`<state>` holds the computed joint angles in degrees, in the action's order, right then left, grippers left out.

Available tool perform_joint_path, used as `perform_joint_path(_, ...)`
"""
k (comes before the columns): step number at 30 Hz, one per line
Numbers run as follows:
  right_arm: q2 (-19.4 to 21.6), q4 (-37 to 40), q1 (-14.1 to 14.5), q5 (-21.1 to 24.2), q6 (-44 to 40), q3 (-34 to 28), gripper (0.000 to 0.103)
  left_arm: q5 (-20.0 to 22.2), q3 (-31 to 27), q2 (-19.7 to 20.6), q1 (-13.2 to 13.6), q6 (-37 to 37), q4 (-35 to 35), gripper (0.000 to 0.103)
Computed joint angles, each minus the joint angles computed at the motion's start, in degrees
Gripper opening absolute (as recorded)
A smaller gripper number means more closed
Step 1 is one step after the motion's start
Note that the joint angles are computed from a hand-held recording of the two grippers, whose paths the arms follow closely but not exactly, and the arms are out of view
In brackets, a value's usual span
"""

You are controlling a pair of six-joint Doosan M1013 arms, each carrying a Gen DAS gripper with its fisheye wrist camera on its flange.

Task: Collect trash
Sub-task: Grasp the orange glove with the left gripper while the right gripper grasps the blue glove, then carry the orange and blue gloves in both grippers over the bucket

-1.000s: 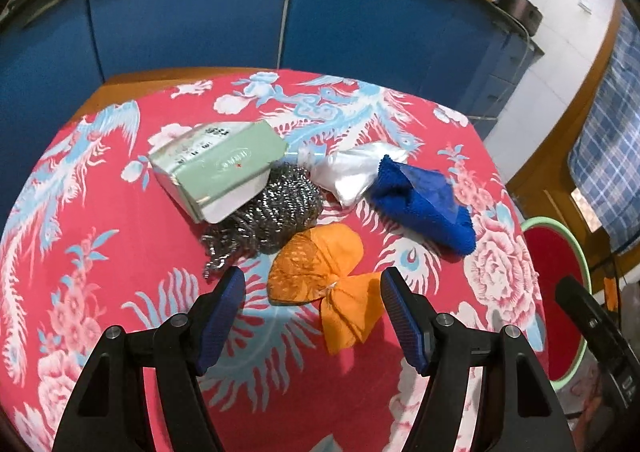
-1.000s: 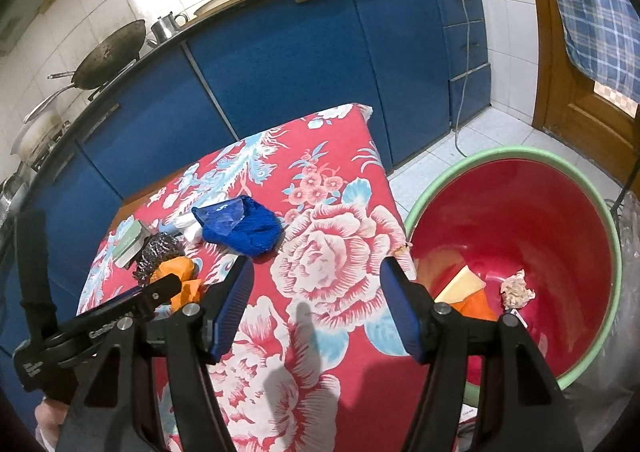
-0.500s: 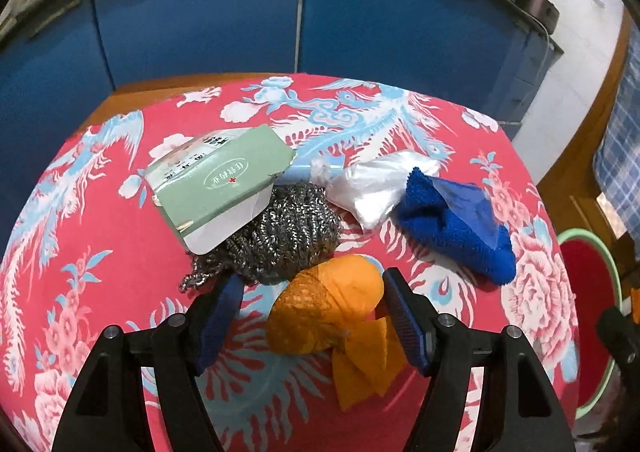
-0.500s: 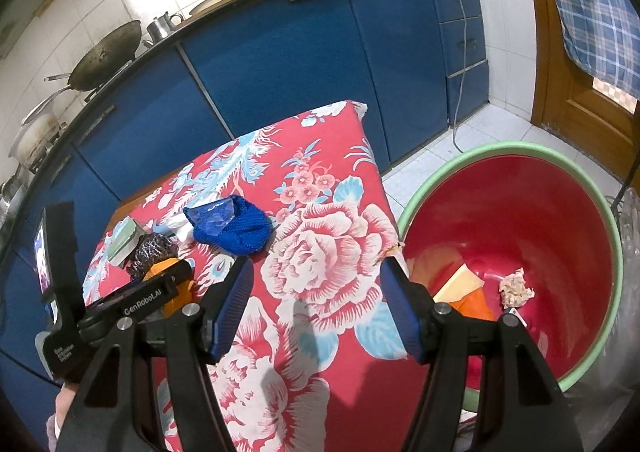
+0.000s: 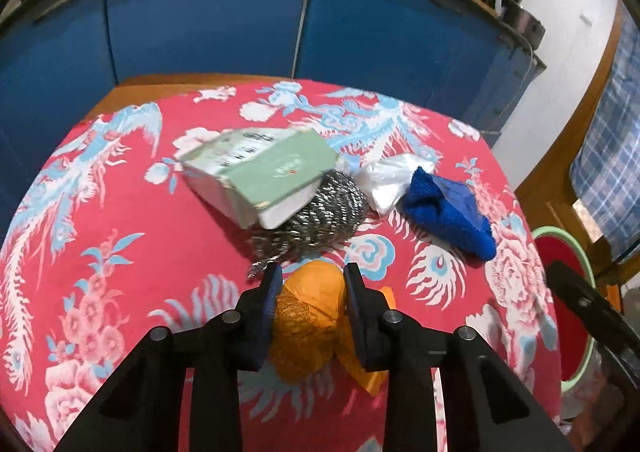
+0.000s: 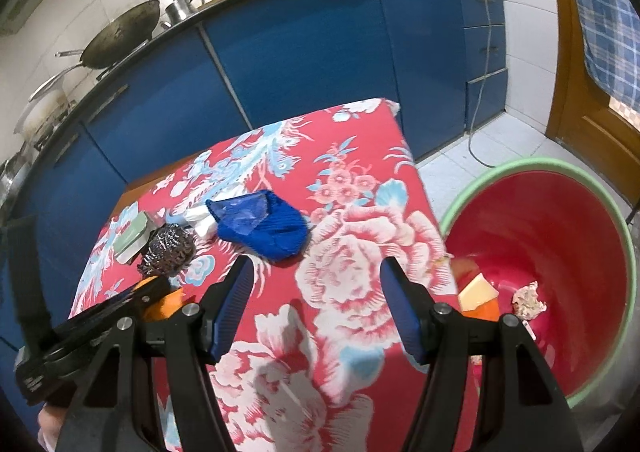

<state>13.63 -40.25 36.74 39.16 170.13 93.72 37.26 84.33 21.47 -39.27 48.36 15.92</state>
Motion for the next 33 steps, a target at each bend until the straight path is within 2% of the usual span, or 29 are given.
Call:
perform_joint_path(3, 1.1, 1.4, -0.2, -0.4, -2.4, -1.2, 0.067, -1.7, 1.7, -1.5, 0.3, -2.4, 2.2, 0.032)
perform_joint_path(10, 4.4, 5.3, -0.9, 1.2, -9.2, -4.7, 0.067, -2.4, 2.9, -2.4, 1.1, -6.0, 5.6, 0.033)
perform_joint_path(14, 6.2, 8.6, -1.5, 2.4, -13.8, -6.7, 0.067, -1.3, 2.6, -1.8, 1.8, -3.9, 3.2, 0.034)
perform_joint_path(21, 8.4, 8.6, -1.8, 4.3, -17.0, -9.3, 0.067, -0.7, 2.6, -1.2, 2.1, -1.7, 0.8, 0.034)
perform_joint_path(22, 8.5, 8.5, -1.9, 4.4, -17.2, -9.5, 0.063, -0.8, 2.7, -1.3, 2.1, -1.7, 0.9, 0.034)
perform_joint_path(23, 8.6, 8.3, -1.8, 4.3, -17.5, -9.6, 0.054, -1.0, 2.8, -1.4, 2.0, -1.9, 1.2, 0.034)
perform_joint_path(24, 8.8, 8.4, -1.8, 4.4, -18.1, -9.8, 0.048, -1.2, 2.8, -1.5, 1.9, -2.2, 1.6, 0.034)
perform_joint_path(25, 9.0, 8.1, -1.7, 5.0, -18.7, -10.1, 0.037, -1.3, 2.9, -1.6, 1.9, -2.3, 1.9, 0.034)
perform_joint_path(28, 8.7, 8.6, -1.6, 4.2, -20.1, -9.9, 0.021, -1.8, 3.1, -1.9, 1.8, -2.6, 2.3, 0.034)
perform_joint_path(33, 7.1, 7.7, -1.1, 2.4, -18.4, -8.1, 0.018, -2.3, 3.3, -2.5, 1.5, -2.5, 2.5, 0.034)
